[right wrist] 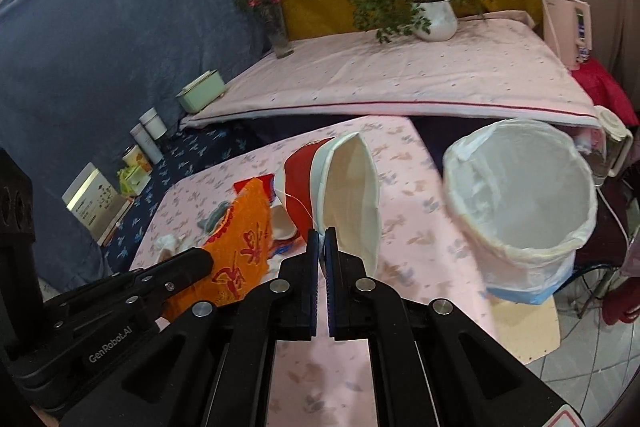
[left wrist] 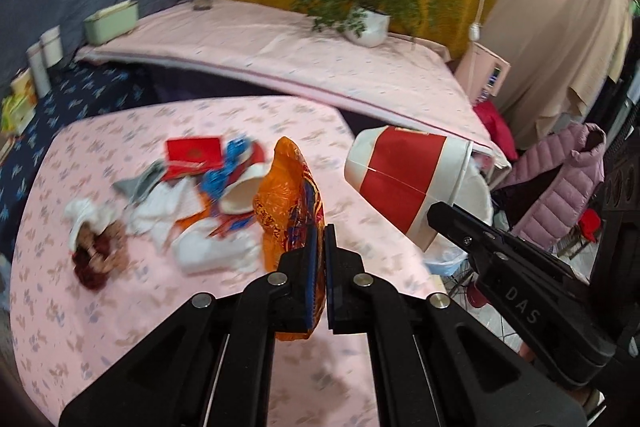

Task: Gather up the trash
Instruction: 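Carry the orange bag and red-white cup over the bin and release both, then move both tools back over the trash pile on the table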

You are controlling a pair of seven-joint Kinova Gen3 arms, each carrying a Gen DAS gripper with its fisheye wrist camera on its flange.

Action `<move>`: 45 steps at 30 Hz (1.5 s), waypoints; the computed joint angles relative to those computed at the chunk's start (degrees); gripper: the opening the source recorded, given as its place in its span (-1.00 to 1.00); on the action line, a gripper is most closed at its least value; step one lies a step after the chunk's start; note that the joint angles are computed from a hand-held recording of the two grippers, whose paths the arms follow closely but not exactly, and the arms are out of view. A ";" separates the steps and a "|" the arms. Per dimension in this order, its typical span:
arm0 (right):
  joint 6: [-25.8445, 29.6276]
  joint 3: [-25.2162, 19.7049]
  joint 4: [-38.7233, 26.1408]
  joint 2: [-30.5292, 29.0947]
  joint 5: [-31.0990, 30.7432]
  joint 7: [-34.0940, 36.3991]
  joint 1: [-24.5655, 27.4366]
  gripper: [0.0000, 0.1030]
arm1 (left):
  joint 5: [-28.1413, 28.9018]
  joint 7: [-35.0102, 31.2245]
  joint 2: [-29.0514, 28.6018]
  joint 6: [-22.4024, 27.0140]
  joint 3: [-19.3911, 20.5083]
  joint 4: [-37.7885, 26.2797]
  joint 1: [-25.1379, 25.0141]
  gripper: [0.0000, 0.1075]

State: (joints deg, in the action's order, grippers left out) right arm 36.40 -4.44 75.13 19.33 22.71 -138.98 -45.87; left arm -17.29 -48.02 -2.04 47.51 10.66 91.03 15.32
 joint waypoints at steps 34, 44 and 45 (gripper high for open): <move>1.60 6.71 -0.52 3.18 0.90 -6.41 10.63 -0.24 | 11.39 -13.09 29.59 2.99 -8.46 -33.42 10.06 -0.09; 4.57 4.26 -2.61 2.72 2.37 -5.79 8.36 -0.09 | 0.55 -2.74 21.98 1.06 -11.18 -23.02 12.20 0.13; 4.84 3.94 -3.06 2.88 2.30 -5.34 8.03 -0.09 | -0.13 -1.85 21.27 1.15 -11.06 -22.04 11.95 0.13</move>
State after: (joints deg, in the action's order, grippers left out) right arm 41.25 -0.50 72.07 22.21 25.00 -144.32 -37.85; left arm -17.42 -49.87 19.23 48.66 -0.40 68.99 27.27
